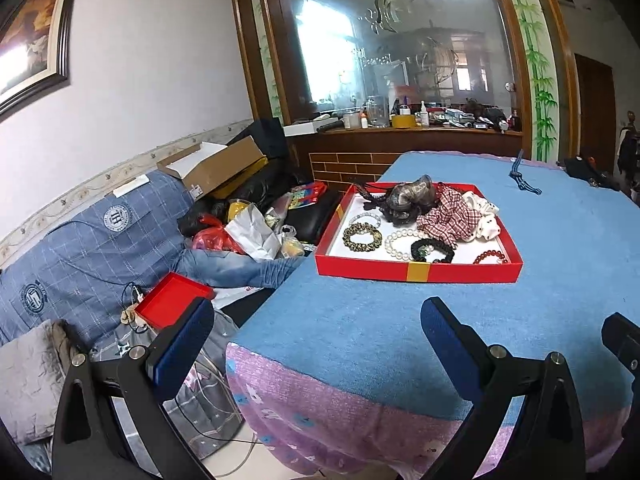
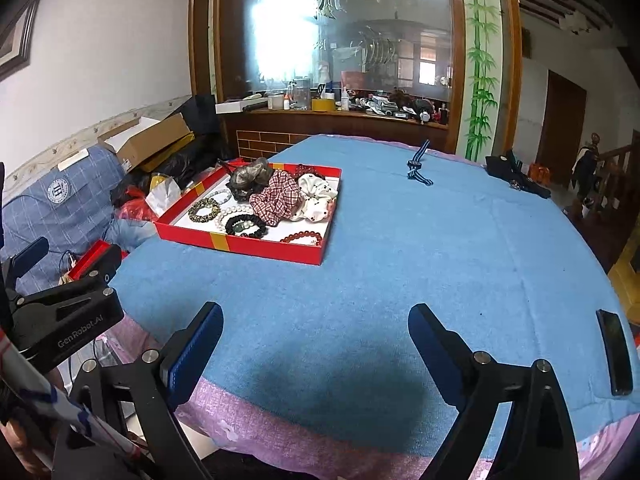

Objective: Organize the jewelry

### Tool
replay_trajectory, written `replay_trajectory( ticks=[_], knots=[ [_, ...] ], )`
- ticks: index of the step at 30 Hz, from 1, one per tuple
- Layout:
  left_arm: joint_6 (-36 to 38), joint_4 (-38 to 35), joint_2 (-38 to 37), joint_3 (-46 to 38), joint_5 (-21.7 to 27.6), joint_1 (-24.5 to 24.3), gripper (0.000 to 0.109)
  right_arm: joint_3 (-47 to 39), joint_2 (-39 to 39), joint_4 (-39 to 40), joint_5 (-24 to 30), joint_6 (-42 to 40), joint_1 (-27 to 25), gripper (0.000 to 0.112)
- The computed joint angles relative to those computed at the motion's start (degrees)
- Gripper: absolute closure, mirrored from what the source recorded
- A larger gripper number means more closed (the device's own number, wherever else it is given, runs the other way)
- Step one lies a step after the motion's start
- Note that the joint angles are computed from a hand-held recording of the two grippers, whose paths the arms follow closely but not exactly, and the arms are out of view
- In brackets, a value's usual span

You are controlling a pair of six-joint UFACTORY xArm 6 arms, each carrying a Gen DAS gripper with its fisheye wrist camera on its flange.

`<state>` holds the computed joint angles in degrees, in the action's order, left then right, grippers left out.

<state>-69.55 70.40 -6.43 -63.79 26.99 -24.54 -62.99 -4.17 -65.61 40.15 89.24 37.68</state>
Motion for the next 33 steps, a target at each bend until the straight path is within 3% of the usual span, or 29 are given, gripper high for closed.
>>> replay_trajectory(
  ticks=[13,33],
  knots=[
    [2.66,-3.64,0.01,0.75,-3.22,1.46,0.006,-1.23,1.23,0.38,0.05,-1.28,0.57,0.016],
    [-0.06,-2.05,0.57,1.00,-2.46,0.96,0.006,-2.06,2.24,1.17,0.12,-2.22,0.70,0.016]
  ],
)
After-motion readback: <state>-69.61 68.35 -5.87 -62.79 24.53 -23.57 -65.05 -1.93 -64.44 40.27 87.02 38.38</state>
